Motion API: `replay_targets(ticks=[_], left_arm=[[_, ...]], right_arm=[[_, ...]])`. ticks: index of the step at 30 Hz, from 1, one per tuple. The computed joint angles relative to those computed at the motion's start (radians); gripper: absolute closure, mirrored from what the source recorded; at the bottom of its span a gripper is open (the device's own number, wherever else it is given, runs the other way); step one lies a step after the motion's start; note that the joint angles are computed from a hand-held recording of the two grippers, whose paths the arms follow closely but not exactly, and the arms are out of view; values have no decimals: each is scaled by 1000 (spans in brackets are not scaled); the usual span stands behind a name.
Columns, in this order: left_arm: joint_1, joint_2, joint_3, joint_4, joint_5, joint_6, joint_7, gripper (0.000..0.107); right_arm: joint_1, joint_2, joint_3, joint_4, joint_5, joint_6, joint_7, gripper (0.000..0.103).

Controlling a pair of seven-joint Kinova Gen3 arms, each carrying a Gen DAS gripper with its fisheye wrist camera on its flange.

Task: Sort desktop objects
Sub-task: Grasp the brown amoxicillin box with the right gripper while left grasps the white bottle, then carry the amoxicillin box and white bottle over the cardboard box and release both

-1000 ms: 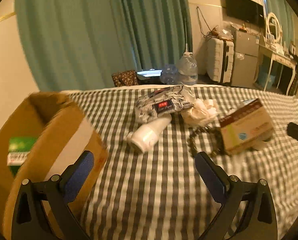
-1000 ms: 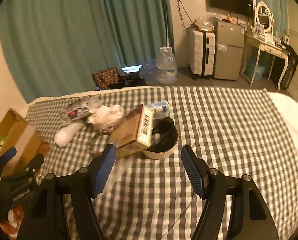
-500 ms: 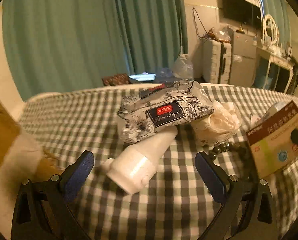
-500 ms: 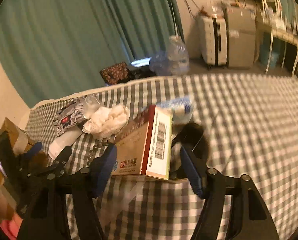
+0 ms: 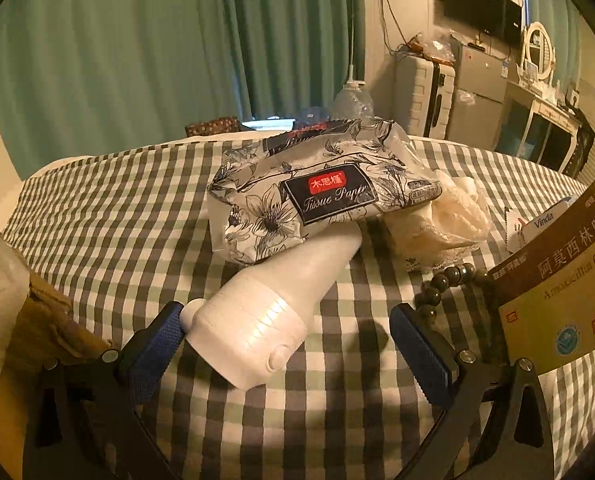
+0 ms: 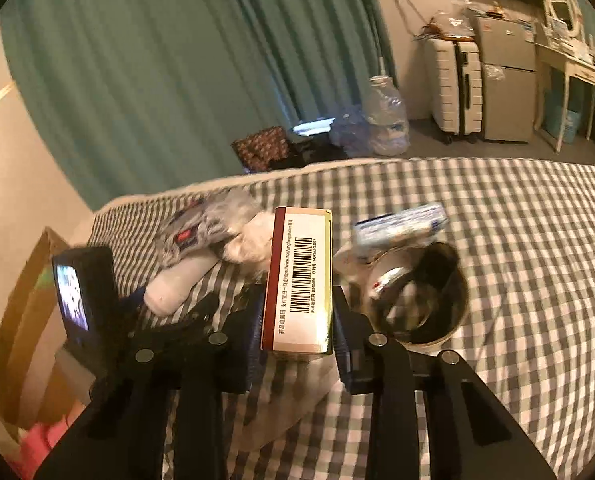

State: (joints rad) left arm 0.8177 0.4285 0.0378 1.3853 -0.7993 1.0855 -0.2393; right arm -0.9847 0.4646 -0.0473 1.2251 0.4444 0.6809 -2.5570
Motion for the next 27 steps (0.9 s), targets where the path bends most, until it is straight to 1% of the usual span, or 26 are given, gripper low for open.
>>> replay_targets(ticks=[1, 2, 4, 5, 6, 7, 8, 9, 10, 12, 14, 16, 19, 20, 23, 25, 27], left_arm=[[-14, 16, 3, -22, 5, -8, -15, 4], [-19, 19, 0, -31, 11, -15, -24, 4], [-42, 20, 0, -47, 36, -38, -55, 5], [-51, 19, -1, -52, 47, -47, -66, 9], [-48, 16, -9, -49, 49, -53, -60, 20], [-46, 14, -14, -48, 51, -51, -60, 28], [-53, 12, -10, -50, 62, -51, -76, 38], [-55, 6, -10, -40, 68, -53, -85, 43], [-60, 6, -1, -44, 70, -49, -105, 44], [-59, -12, 0, -19, 78, -76, -123, 44], [-53, -34, 6, 11, 80, -79, -138, 44], [-38, -35, 18, 2, 83, -44, -156, 44], [-1, -49, 37, 13, 89, -20, -133, 45], [11, -55, 44, 15, 93, -4, -126, 45], [62, -64, 65, -18, 91, 83, -103, 45], [97, -78, 76, -36, 77, 122, -67, 45], [127, -97, 87, -36, 55, 137, -14, 45]], right_arm=[[-5, 1, 8, 6, 3, -17, -6, 72], [5, 8, -3, 0, 2, -18, 4, 72], [26, 24, -20, -17, -32, -1, 38, 73], [29, 17, -17, 1, -47, -17, 31, 73], [32, 7, -17, 16, -54, -32, 25, 74], [31, 8, -17, 15, -55, -31, 35, 74], [26, 11, -17, 4, -50, -16, 45, 74], [11, 14, -4, -3, -39, -6, 39, 74], [11, 13, -2, 1, -39, -12, 33, 74], [17, 12, -3, 4, -47, -18, 31, 74], [26, 7, -11, 7, -62, -16, 35, 74], [21, -8, -4, 21, -62, -14, 18, 74], [-1, -31, 10, 29, -35, 24, -21, 74], [-22, -46, 22, 36, -5, 46, -48, 74], [-55, -95, 23, 65, 77, 85, -110, 74], [-49, -121, -3, 68, 92, 113, -116, 74], [-17, -144, -57, 52, 56, 159, -79, 74]])
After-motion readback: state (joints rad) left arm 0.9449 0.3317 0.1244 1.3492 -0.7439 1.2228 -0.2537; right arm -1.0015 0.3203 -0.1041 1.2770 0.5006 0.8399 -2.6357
